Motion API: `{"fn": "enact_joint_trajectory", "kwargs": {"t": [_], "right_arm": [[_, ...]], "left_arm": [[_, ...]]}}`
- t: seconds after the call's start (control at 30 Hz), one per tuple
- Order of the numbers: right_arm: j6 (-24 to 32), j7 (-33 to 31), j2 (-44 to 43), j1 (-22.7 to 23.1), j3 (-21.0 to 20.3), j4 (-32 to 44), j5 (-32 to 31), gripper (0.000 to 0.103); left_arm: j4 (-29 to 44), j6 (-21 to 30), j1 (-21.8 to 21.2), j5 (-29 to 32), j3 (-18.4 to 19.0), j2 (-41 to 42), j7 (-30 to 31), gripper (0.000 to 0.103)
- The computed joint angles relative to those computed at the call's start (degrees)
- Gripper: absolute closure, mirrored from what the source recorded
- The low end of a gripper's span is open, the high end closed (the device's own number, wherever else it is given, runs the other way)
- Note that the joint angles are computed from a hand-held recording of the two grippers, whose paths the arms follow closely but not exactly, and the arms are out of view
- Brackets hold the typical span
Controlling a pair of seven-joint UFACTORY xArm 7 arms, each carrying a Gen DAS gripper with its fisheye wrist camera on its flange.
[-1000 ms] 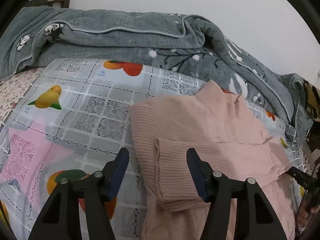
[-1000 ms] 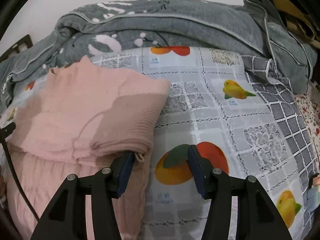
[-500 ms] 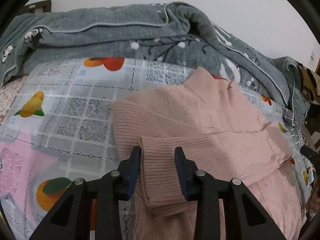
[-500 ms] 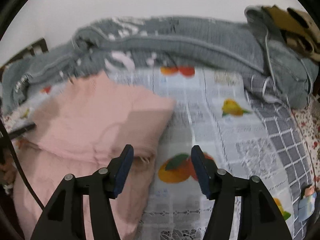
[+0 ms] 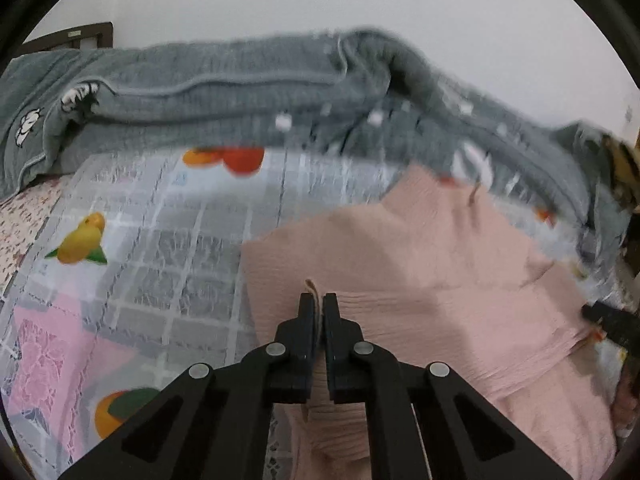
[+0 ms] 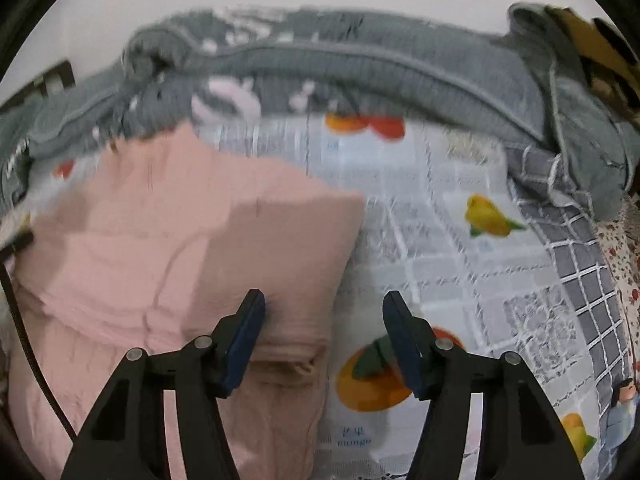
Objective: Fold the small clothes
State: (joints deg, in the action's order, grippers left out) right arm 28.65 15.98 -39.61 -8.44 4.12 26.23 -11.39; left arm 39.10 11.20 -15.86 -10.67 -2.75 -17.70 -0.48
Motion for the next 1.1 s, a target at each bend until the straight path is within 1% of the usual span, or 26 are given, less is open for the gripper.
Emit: {"fn": "enact_joint_trajectory", "kwargs": {"t": [0.03, 0.07, 0.1, 0.17, 0.23, 0.27, 0.3, 0.33, 0.37, 0.43, 0.5, 0.6, 0.67, 0.7, 0.77, 0.83, 0.87, 0.93, 1.0, 1.07, 1.1], "right_arm": [[1.03, 0.18, 1.28, -0.42, 0.7, 0.63, -0.55, 0.041], [2.81, 0.04, 3.2, -0.28, 0.72, 1.53, -0.52, 0.041], [3.21, -0.02, 4.16, 0.06, 0.29, 2.04, -0.25, 0.042], [4.18, -0.1, 3.36, 0.6, -0.27, 2.37, 0.05, 0.042], [4.83, -0.32, 0.43, 1.31, -0.87, 1.78, 0.61, 0.042], [4.79, -0.56, -0.93, 1.7, -1.29, 1.28, 1.09, 0.042], [5.04, -0.88, -2.62, 2.13, -1.67, 0.72, 1.66, 0.042], [5.51, -1.21, -4.63, 2.58, -1.88, 0.05, 2.2, 0.042], [6.66, -1.48, -7.58, 2.81, -1.81, -0.76, 2.49, 0.042], [8.73, -1.89, -11.11, 2.78, -1.43, -1.51, 2.63, 0.042], [11.33, -1.71, -17.18, 2.94, -0.6, -3.01, 2.81, 0.042], [14.41, -1.09, -23.95, 2.81, 1.04, -4.54, 2.36, 0.041], [17.48, -0.72, -29.56, 3.24, 2.06, -5.45, 2.03, 0.039], [18.87, -0.98, -31.52, 3.86, 1.89, -5.62, 2.2, 0.038], [23.38, -1.28, -35.77, 4.93, 1.83, -5.4, 2.85, 0.038], [26.97, -1.03, -39.47, 5.33, 2.31, -5.37, 3.12, 0.038], [29.13, -0.71, -42.16, 5.36, 2.88, -5.44, 3.05, 0.038], [32.23, -0.53, -45.24, 5.79, 2.96, -5.33, 3.24, 0.038], [36.35, -0.58, -48.77, 6.77, 2.47, -5.11, 4.18, 0.039], [40.02, -1.3, -51.72, 7.64, 2.77, -5.07, 4.44, 0.05], [42.01, -1.65, -53.1, 8.0, 3.08, -4.97, 4.53, 0.057]], "left_arm": [[0.34, 1.19, 0.47, 0.65, -0.42, 0.3, -0.44, 0.096], [0.28, 1.66, 0.67, 0.93, -0.59, 0.26, -0.64, 0.094], [-0.1, 1.59, 1.11, 1.39, -0.94, -0.22, -1.16, 0.093], [-0.62, 2.16, 0.93, 1.33, -0.74, -1.05, -1.22, 0.089], [-1.44, 2.27, 0.96, 1.64, -0.89, -1.92, -1.41, 0.075], [-1.78, 2.61, 1.14, 2.1, -1.16, -2.46, -1.62, 0.071], [-2.63, 2.66, 1.98, 3.4, -2.08, -3.56, -2.39, 0.062], [-3.11, 2.5, 2.47, 4.31, -2.62, -4.16, -2.97, 0.055], [-4.14, 2.11, 2.67, 5.05, -2.82, -5.39, -3.16, 0.054], [-5.03, 2.24, 2.39, 5.49, -2.57, -6.8, -3.47, 0.054], [-6.47, 2.37, 1.18, 4.6, -1.3, -8.89, -3.13, 0.053], [-8.7, 2.32, -0.01, 3.45, -0.18, -12.09, -3.05, 0.053], [-10.72, 2.03, -2.63, 1.59, 2.15, -14.97, -1.27, 0.054], [-12.35, 1.39, -3.55, 0.82, 2.93, -17.06, -0.6, 0.054], [-13.83, 1.81, -3.15, 0.82, 2.35, -19.37, -0.94, 0.054], [-15.27, 3.11, -5.07, 0.09, 3.83, -22.11, 0.5, 0.054], [-16.0, 3.4, -5.23, 0.07, 3.71, -23.41, 0.83, 0.054], [-18.35, 3.04, -4.83, 0.67, 2.49, -27.38, 0.9, 0.054], [-20.67, 3.89, -6.16, 0.62, 3.12, -31.95, 1.71, 0.054], [-24.21, 6.17, -8.14, -0.48, 4.78, -38.94, 2.43, 0.054], [-25.29, 7.22, -8.19, -0.79, 4.84, -41.16, 2.23, 0.054]]}}
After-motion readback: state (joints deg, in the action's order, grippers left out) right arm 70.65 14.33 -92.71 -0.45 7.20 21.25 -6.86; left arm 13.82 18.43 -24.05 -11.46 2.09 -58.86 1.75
